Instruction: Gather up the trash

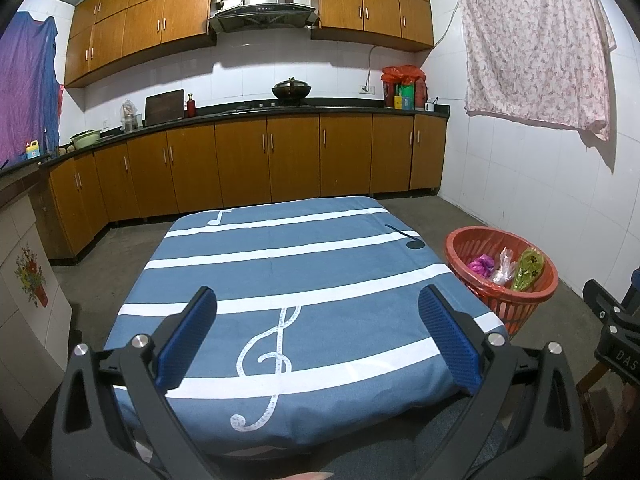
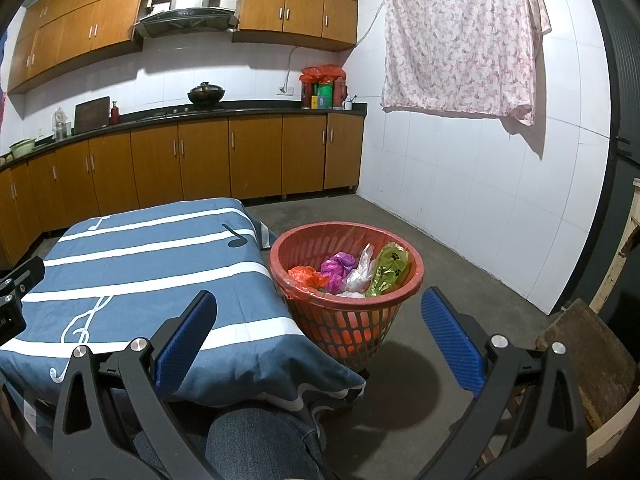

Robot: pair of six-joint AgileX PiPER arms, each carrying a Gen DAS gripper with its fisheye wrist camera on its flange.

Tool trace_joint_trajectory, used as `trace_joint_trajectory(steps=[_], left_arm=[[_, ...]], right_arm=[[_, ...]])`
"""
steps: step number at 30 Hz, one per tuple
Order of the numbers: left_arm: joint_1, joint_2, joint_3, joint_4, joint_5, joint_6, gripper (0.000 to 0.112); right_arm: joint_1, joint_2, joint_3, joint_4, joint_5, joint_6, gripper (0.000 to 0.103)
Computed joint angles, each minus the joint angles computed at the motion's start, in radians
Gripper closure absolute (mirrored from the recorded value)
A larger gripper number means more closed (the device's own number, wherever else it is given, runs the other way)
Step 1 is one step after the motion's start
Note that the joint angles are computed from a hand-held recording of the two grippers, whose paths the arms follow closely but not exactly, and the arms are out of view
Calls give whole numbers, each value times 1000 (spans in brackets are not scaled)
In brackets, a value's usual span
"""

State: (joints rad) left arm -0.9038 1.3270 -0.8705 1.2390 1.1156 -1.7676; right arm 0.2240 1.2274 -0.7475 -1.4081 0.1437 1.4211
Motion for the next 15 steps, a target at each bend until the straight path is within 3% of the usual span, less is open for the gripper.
trace_joint_trajectory(steps=[6,15], left_arm=[[-5,-4,10,0,3,-6,13],[-6,-4,12,-2,2,-12,13]], right_arm=[[0,-2,0,22,0,-21,2],[5,-2,28,-112,4,125,2]])
